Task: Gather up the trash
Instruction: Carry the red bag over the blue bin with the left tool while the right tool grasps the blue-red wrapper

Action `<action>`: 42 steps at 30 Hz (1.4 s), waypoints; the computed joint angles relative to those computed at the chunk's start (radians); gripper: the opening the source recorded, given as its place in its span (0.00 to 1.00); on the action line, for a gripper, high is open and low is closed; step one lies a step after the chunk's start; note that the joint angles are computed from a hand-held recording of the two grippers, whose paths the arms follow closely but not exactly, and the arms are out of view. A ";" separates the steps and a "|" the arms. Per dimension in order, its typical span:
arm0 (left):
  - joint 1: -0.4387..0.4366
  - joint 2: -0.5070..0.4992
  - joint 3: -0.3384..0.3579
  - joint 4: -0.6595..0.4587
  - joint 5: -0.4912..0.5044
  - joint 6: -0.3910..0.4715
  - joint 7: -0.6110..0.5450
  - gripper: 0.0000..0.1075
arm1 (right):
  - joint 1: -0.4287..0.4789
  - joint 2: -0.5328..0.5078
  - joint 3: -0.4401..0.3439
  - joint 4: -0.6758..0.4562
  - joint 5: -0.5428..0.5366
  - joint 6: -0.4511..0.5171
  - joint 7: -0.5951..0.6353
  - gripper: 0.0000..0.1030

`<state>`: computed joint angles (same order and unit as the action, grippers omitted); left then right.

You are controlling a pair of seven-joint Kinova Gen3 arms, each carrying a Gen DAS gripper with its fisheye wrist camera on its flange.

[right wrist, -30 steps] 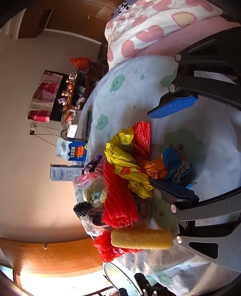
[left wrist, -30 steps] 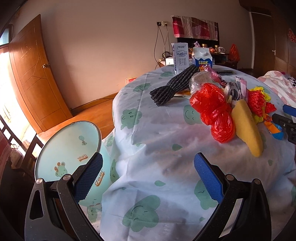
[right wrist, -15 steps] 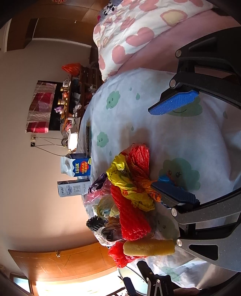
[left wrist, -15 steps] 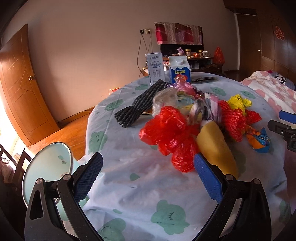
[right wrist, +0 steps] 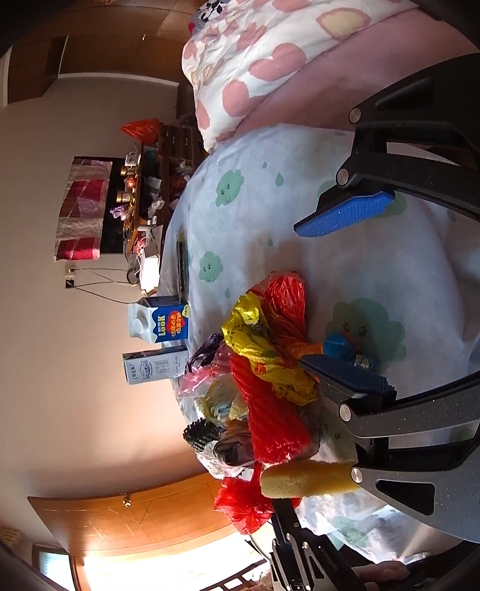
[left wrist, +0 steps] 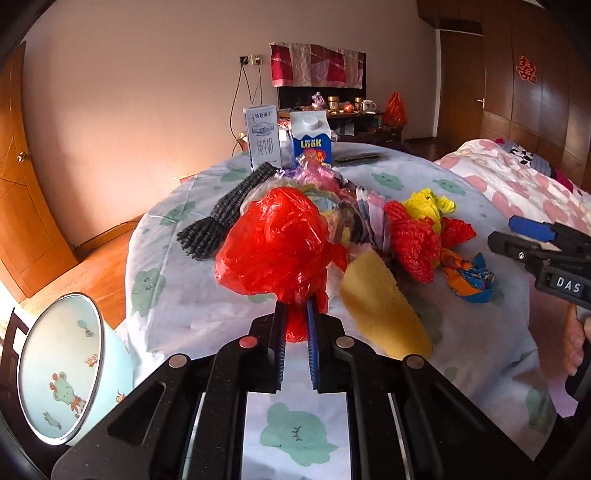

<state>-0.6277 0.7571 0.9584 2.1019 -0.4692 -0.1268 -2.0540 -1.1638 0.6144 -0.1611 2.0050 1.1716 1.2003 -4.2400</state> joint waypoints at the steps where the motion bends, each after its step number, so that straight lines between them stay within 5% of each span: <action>1: -0.028 -0.006 0.018 0.013 -0.002 -0.007 -0.004 0.09 | 0.004 -0.004 -0.001 0.003 0.012 -0.015 -0.003 0.64; 11: -0.101 -0.043 -0.010 0.024 -0.066 -0.017 0.074 0.09 | 0.080 -0.020 -0.025 0.084 0.196 -0.195 -0.183 0.56; 13: -0.091 -0.039 -0.021 0.021 -0.060 -0.016 0.075 0.09 | 0.093 -0.023 -0.022 0.112 0.266 -0.245 -0.255 0.49; 15: -0.088 -0.033 -0.022 0.018 -0.060 -0.009 0.074 0.09 | 0.117 -0.026 -0.036 0.129 0.337 -0.275 -0.292 0.25; 16: -0.090 -0.031 -0.019 0.019 -0.061 -0.007 0.071 0.09 | 0.132 -0.028 -0.049 0.132 0.352 -0.279 -0.292 0.25; 24: -0.147 -0.026 0.028 0.017 -0.052 -0.007 0.052 0.09 | 0.145 -0.014 -0.145 0.018 0.125 -0.028 0.001 0.21; 29: -0.190 -0.030 0.057 0.011 -0.054 -0.010 0.059 0.09 | 0.034 -0.033 -0.018 -0.039 0.037 0.001 0.164 0.21; 42: -0.175 -0.065 -0.047 -0.046 -0.033 -0.024 0.104 0.09 | 0.040 -0.028 0.014 -0.140 0.137 -0.011 0.363 0.21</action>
<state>-0.8024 0.6917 0.9117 2.0560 -0.5018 -0.1509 -1.9504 -1.1237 0.5862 -0.1469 1.8655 1.3081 1.1895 -3.8767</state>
